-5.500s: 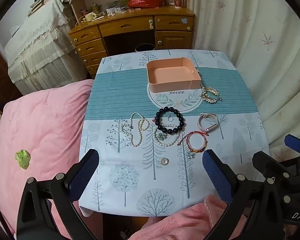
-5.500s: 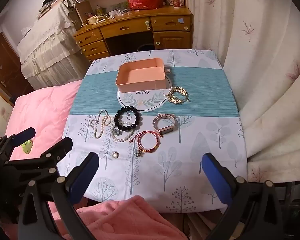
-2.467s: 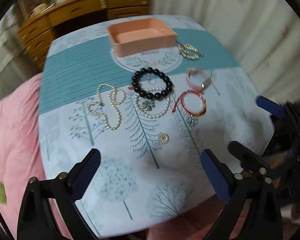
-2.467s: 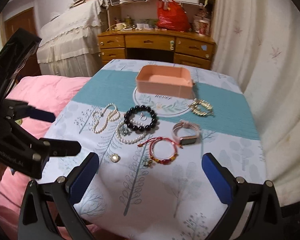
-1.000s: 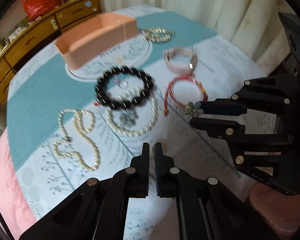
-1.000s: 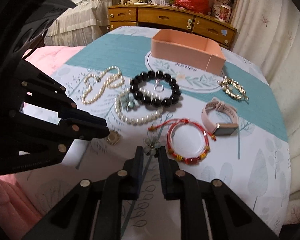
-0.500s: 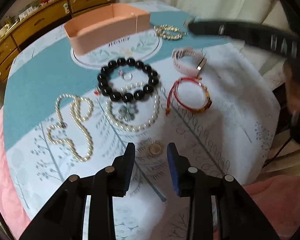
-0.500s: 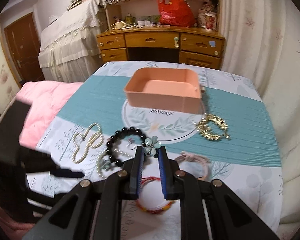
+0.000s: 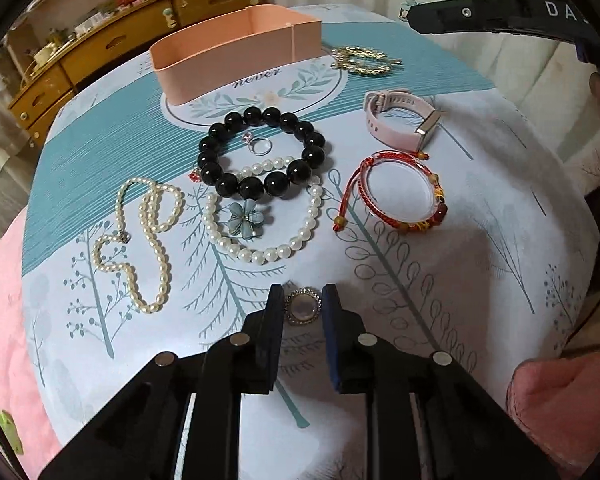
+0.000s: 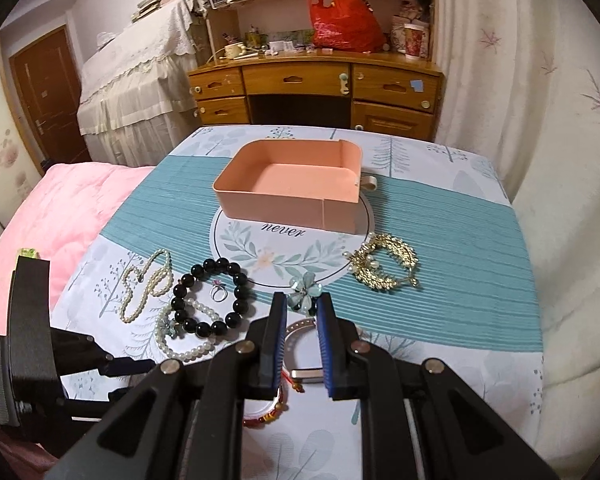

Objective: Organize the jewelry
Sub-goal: 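Carry both charms over the pink box and open both tools to drop them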

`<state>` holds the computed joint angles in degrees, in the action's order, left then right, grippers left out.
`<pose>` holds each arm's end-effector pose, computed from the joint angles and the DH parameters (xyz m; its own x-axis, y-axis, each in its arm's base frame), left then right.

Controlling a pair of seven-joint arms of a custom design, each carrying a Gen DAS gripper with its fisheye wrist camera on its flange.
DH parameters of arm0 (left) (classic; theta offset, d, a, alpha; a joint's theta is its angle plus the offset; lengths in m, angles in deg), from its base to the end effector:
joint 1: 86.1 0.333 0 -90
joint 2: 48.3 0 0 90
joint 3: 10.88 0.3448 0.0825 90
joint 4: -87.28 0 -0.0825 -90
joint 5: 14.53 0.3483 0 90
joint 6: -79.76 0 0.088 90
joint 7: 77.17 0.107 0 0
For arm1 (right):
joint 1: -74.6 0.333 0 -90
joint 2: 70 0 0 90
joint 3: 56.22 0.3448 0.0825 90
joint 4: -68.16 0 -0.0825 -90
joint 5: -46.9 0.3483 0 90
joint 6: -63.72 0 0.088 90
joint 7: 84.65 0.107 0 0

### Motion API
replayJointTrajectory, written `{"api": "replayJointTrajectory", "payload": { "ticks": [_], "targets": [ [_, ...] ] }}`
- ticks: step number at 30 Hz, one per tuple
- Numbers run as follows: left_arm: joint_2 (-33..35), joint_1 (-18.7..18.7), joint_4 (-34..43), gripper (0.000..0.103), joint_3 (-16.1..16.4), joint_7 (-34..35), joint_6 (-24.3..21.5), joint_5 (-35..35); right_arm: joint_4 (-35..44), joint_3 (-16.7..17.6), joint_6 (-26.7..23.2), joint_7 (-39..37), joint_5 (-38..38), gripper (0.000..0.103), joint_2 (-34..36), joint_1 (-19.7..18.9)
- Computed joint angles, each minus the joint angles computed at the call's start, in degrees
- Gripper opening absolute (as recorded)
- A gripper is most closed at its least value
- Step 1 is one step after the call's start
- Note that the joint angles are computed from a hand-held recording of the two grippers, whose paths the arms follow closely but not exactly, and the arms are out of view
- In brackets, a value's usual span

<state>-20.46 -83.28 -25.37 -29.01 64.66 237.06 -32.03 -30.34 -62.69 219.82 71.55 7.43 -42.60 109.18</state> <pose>0.6186 -0.1366 0.3165 -0.7532 -0.6575 0.0186 -0.6060 0.6826 -0.4085 0.5887 0.3555 0.4091 -0.0542 -0.9970 -0.0554 -0.7717 0.0771 -0.6313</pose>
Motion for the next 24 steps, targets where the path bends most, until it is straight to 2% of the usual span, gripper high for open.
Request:
{"api": "replayJointTrajectory", "payload": {
  "ticks": [4,6,12,16,24],
  "targets": [
    [0.01,-2.71,0.88,0.016,2.76,-5.07,-0.82,2.76,0.41,1.1,2.94,-3.6,2.0,0.015,0.71,-1.84],
    [-0.04,-5.23,1.41,0.016,5.28,-9.33,-0.83,6.06,1.12,1.58,4.45,-6.3,3.73,0.015,1.35,-2.78],
    [0.98,-6.07,8.08,0.016,6.58,-18.79,-6.1,8.76,5.26,2.55,8.28,-15.32,11.05,0.015,4.45,-5.25],
    [4.08,-6.96,17.22,0.016,7.14,-24.88,-10.57,10.09,9.35,3.15,9.41,-20.42,16.37,0.015,7.39,-6.96],
    [16.12,-8.76,42.91,0.017,6.23,-33.43,-18.0,10.56,15.95,4.94,10.6,-27.94,26.63,0.015,12.42,-10.32]
  ]
}}
